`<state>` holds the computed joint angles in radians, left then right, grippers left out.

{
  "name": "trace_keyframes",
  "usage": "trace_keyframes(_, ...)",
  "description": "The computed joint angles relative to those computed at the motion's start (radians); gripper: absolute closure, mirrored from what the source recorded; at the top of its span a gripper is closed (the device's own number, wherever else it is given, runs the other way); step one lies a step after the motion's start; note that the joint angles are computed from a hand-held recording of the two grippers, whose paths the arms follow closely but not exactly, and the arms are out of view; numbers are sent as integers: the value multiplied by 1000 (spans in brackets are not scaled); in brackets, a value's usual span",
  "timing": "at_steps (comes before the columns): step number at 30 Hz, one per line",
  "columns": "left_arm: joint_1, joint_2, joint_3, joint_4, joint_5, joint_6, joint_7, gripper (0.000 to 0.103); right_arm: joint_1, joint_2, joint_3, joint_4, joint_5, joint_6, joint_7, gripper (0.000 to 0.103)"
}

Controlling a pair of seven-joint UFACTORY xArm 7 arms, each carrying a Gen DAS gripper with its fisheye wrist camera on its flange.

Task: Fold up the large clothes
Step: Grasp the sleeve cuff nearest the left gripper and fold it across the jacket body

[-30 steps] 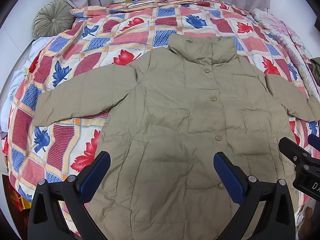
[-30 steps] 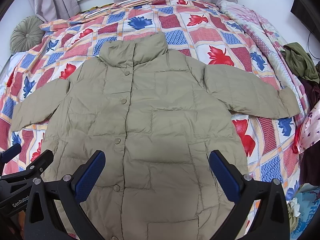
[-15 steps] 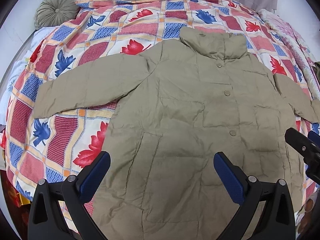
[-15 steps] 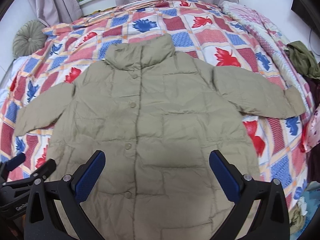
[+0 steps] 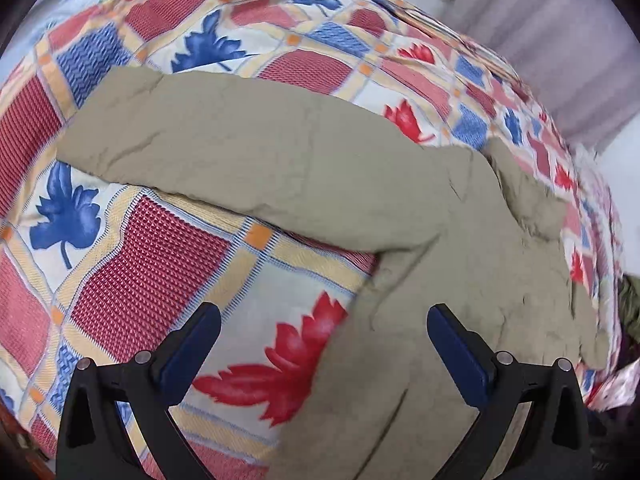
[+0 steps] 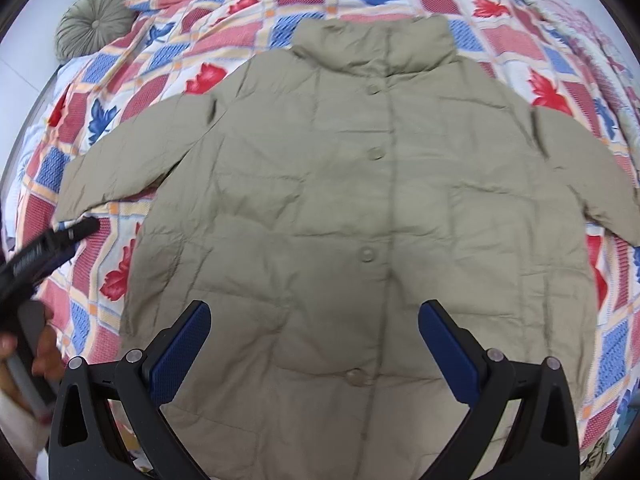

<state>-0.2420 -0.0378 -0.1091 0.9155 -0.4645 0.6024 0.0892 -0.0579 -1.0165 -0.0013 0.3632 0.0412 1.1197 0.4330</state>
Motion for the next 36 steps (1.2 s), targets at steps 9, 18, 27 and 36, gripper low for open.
trace_keyframes(9, 187, 371, -10, 266, -357, 54, 209, 0, 74, 162, 42, -6, 57, -128, 61, 0)
trace_keyframes(18, 234, 513, -59, 458, -315, 2, 142, 0, 101, 324, 55, 40, 43, -287, 110, 0)
trace_keyframes(27, 186, 634, -5, 603, -15, -47, -136, 84, 116, 580, 8, 149, 103, -556, 89, 8)
trace_keyframes(36, 130, 382, -19, 411, 282, -300, -44, 95, 220, 857, -59, 252, 446, -821, -54, 87)
